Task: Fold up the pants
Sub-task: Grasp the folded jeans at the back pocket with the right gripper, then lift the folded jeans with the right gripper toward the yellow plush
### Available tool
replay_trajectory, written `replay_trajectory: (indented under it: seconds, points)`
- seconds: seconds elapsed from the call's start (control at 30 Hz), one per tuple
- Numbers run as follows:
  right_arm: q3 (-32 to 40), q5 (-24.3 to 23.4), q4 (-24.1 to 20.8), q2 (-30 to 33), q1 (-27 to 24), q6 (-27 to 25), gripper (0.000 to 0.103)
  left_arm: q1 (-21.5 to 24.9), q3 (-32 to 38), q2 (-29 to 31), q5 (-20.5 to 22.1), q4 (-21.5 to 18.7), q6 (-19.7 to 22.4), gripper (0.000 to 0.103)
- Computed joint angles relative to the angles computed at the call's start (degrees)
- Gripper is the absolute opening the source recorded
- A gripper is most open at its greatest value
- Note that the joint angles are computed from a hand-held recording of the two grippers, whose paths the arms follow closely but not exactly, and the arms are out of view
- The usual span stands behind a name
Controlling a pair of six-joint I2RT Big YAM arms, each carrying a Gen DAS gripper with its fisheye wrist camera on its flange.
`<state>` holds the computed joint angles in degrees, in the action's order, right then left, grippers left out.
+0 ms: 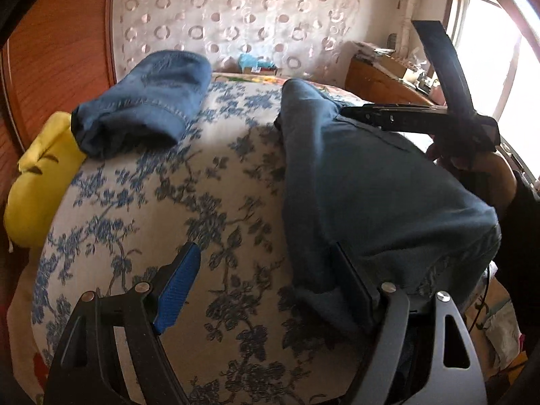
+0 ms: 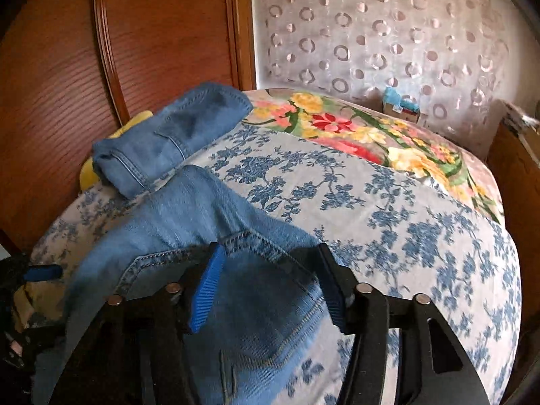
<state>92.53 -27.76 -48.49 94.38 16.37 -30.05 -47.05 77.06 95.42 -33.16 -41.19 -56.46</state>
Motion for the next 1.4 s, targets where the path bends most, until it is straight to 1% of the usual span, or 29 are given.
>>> replay_trajectory:
  seconds: [0.07, 0.17, 0.27, 0.4, 0.5, 0.6, 0.67, 0.8, 0.93, 1.07, 1.13, 1.23, 1.33, 1.37, 1.4]
  points:
    - [-0.59, -0.62, 0.51, -0.47, -0.31, 0.89, 0.062, 0.02, -0.45, -0.39, 0.15, 0.68, -0.19, 0.080]
    - [-0.43, -2.20, 0.08, -0.18, -1.64, 2.11, 0.065, -0.07, 0.53, -0.88, -1.10, -0.43, 0.83, 0.080]
    - [-0.87, -4.91, -0.78, -0.38, -4.04, 2.14, 0.070, 0.10, 2.10, -1.66, -3.18, -0.06, 3.82, 0.080]
    - [0.56, -6.70, -4.76, 0.71, -5.45, 1.61, 0.076, 2.04, 5.55, -0.92, -2.95, 0.69, 9.41, 0.080]
    - [3.15, -7.72, -8.51, 3.07, -5.90, 1.40, 0.079, 4.32, 9.04, 1.22, -0.70, 1.57, 13.96, 0.080]
    - [6.47, -8.95, -12.70, 5.90, -5.77, 0.95, 0.079, 6.79, 11.76, 3.45, 3.15, 2.16, 16.56, 0.080]
    - [8.88, -10.46, -15.31, 8.08, -5.82, 1.14, 0.079, 8.08, 13.12, 4.62, 5.30, 2.28, 17.58, 0.080]
    - [12.69, -12.52, -19.34, 11.56, -5.60, 0.96, 0.079, 9.30, 16.09, 7.03, 7.29, 0.35, 18.40, 0.080]
    - [15.06, -14.05, -22.10, 13.97, -5.33, 0.93, 0.079, 9.86, 16.12, 7.88, 8.86, -0.19, 18.14, 0.080]
    - [16.22, -15.33, -22.53, 15.50, -5.08, 0.39, 0.079, 9.86, 14.58, 7.59, 9.77, 0.73, 17.22, 0.080]
    - [16.39, -15.42, -22.02, 15.89, -4.68, 0.72, 0.079, 9.82, 14.21, 7.41, 9.79, 0.95, 16.96, 0.080]
    - [17.10, -15.60, -22.45, 16.56, -4.43, 0.34, 0.079, 9.75, 14.05, 7.34, 9.81, 1.05, 17.03, 0.080]
    - [19.16, -16.66, -24.83, 18.09, -4.27, -0.21, 0.072, 9.59, 13.95, 7.34, 9.45, 0.93, 16.89, 0.080]
    - [19.37, -16.94, -25.04, 18.33, -4.24, -0.35, 0.068, 9.53, 13.69, 7.23, 9.39, 1.06, 16.71, 0.080]
    - [19.67, -16.99, -25.11, 18.44, -4.19, -0.23, 0.061, 9.52, 13.18, 6.91, 9.44, 1.28, 16.62, 0.080]
